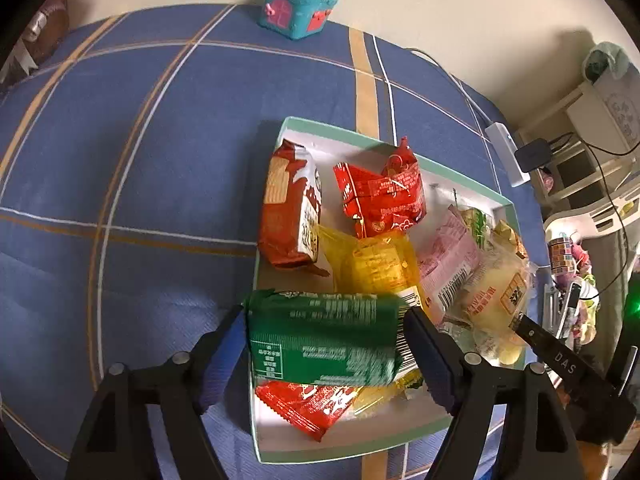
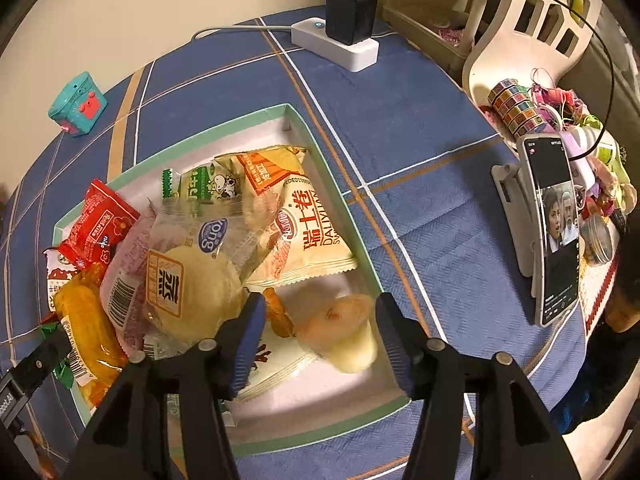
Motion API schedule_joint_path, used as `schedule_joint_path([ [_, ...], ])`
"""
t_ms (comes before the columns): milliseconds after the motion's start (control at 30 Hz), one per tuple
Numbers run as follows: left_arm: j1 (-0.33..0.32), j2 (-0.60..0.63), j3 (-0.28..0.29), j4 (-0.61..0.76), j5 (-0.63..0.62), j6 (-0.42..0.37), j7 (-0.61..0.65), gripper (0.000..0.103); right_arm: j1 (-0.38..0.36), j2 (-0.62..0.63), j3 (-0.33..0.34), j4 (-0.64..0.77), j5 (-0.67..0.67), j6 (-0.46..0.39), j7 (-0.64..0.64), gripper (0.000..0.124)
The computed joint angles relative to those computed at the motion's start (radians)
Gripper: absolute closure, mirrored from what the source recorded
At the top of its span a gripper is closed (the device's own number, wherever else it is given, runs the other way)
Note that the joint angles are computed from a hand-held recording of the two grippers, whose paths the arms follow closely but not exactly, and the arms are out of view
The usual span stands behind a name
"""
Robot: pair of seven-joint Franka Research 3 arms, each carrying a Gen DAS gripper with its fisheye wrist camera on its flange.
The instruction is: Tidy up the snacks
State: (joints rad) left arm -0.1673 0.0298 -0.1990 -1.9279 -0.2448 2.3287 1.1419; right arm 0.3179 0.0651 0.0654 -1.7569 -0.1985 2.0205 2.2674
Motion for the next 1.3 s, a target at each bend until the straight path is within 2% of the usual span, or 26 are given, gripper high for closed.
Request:
schedule_joint_path([
  [67,0.001,-0.001,0.0,0.0,-0.01,-0.003,0.001,0.02,0.0,-0.003,0.0,0.001,0.004,0.001,-0.003,0.057],
  [200,0.003,-0.012,0.001,-0.005,-0.063,0.002,0.021,0.008,0.004,-0.004,0.003,0.011,-0.002,-0.009,-0.006,0.056],
  [300,0.001,-0.023,0.002,-0.001,-0.055,-0.004,0.012,0.003,0.007,-0.016,0.006,0.012,-0.006,-0.008,-0.007,0.055],
  [400,-0.003,-0.044,0.003,0.005,0.011,-0.018,-0.023,0.001,0.011,-0.027,0.013,0.014,-0.016,-0.003,-0.013,0.051],
  [467,-0.007,-0.061,0.0,0.007,0.114,-0.025,-0.076,0.0,0.015,-0.034,0.017,0.017,-0.023,-0.003,-0.017,0.046],
  [600,-0.01,-0.097,-0.007,0.006,0.357,-0.049,-0.201,0.0,0.025,-0.061,0.03,0.006,-0.04,0.027,-0.026,0.046],
  [700,-0.006,-0.126,-0.007,-0.008,0.46,-0.076,-0.258,0.0,0.032,-0.063,0.04,0.017,-0.046,0.031,-0.032,0.046],
  [800,0.003,-0.157,0.0,-0.032,0.502,-0.099,-0.295,0.0,0.041,-0.07,0.048,0.02,-0.069,0.041,-0.026,0.044],
  [1000,0.014,-0.22,0.008,-0.091,0.524,-0.093,-0.319,0.0,0.054,-0.101,0.065,-0.011,-0.098,0.071,-0.016,0.039],
  [1033,0.014,-0.232,0.008,-0.102,0.52,-0.091,-0.32,0.0,0.056,-0.103,0.068,-0.016,-0.099,0.074,-0.017,0.035],
  [1067,0.014,-0.239,0.009,-0.11,0.516,-0.088,-0.319,0.0,0.059,-0.108,0.071,-0.023,-0.101,0.08,-0.017,0.025],
  [1100,0.014,-0.249,0.009,-0.119,0.513,-0.092,-0.321,0.0,0.06,-0.11,0.073,-0.028,-0.103,0.085,-0.018,0.023],
  [1300,0.02,-0.312,-0.008,-0.176,0.569,-0.094,-0.371,0.0,0.064,-0.142,0.086,-0.064,-0.1,0.107,-0.021,0.022],
])
